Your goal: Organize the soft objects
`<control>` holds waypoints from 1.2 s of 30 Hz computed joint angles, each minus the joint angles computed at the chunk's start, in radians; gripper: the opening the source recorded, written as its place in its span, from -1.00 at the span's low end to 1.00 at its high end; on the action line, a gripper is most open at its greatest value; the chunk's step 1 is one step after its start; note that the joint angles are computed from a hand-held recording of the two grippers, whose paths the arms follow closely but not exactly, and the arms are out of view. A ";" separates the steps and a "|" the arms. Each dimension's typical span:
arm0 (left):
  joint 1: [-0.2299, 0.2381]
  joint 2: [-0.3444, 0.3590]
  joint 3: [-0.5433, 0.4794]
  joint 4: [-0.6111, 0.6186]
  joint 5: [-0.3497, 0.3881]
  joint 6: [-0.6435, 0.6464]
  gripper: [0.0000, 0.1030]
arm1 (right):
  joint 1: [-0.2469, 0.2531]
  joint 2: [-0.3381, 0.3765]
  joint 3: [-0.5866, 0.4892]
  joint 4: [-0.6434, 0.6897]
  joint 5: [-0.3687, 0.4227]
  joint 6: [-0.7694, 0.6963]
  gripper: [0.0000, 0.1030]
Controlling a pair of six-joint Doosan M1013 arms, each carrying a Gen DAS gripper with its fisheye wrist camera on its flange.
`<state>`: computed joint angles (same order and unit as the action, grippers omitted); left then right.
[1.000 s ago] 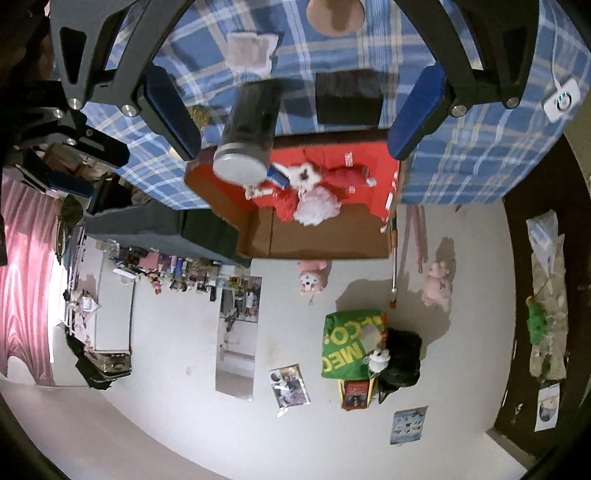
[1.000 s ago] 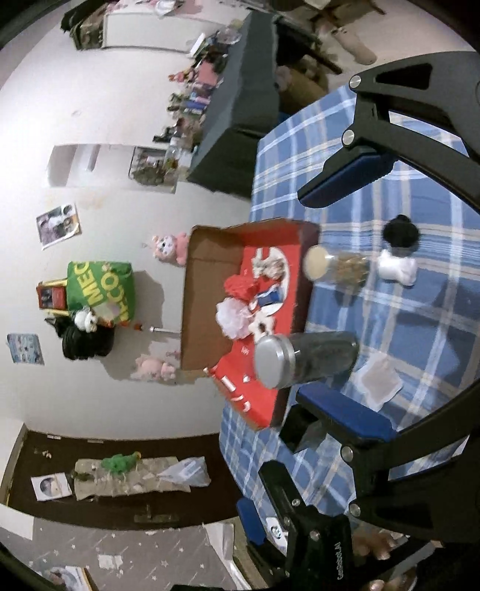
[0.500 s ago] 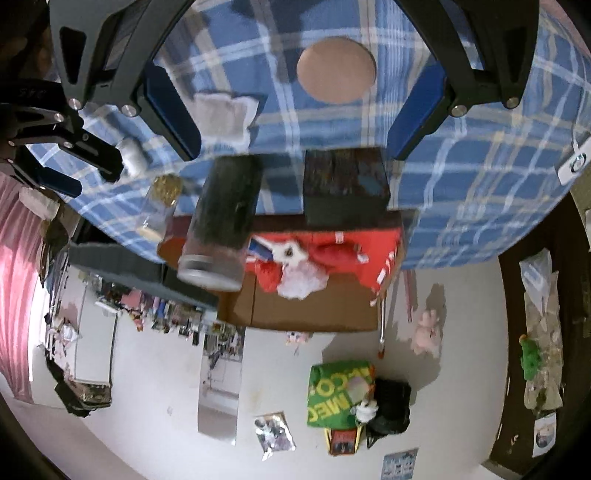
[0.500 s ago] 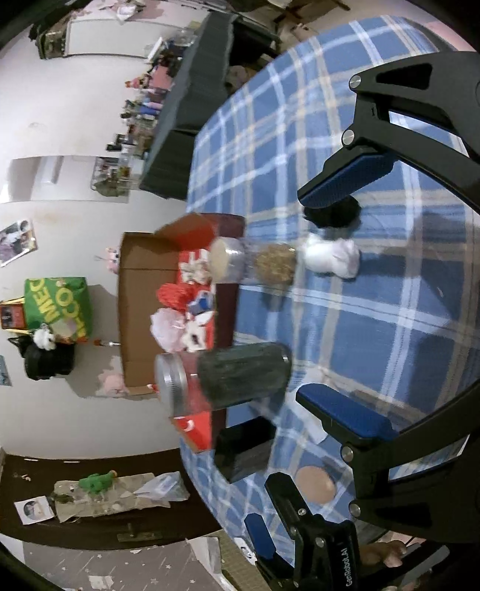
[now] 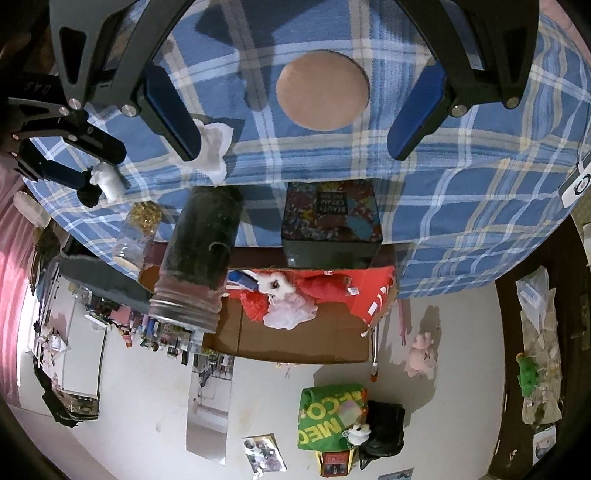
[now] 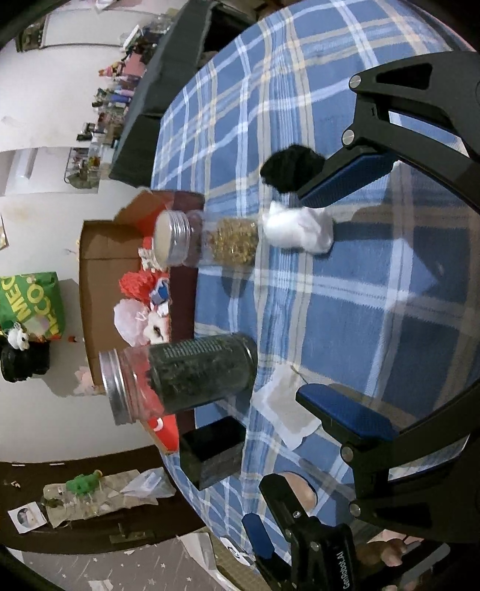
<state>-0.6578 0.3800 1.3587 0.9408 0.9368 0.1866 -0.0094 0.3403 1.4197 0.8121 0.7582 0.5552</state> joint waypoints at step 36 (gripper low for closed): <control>0.042 -0.017 0.010 -0.230 -0.229 0.290 -0.61 | -0.004 0.048 -0.079 0.078 0.248 -0.117 -0.73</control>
<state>-0.6156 0.3633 1.3683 0.7104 0.7075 0.4764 -0.0133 0.3882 1.3411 0.8905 1.0062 0.4386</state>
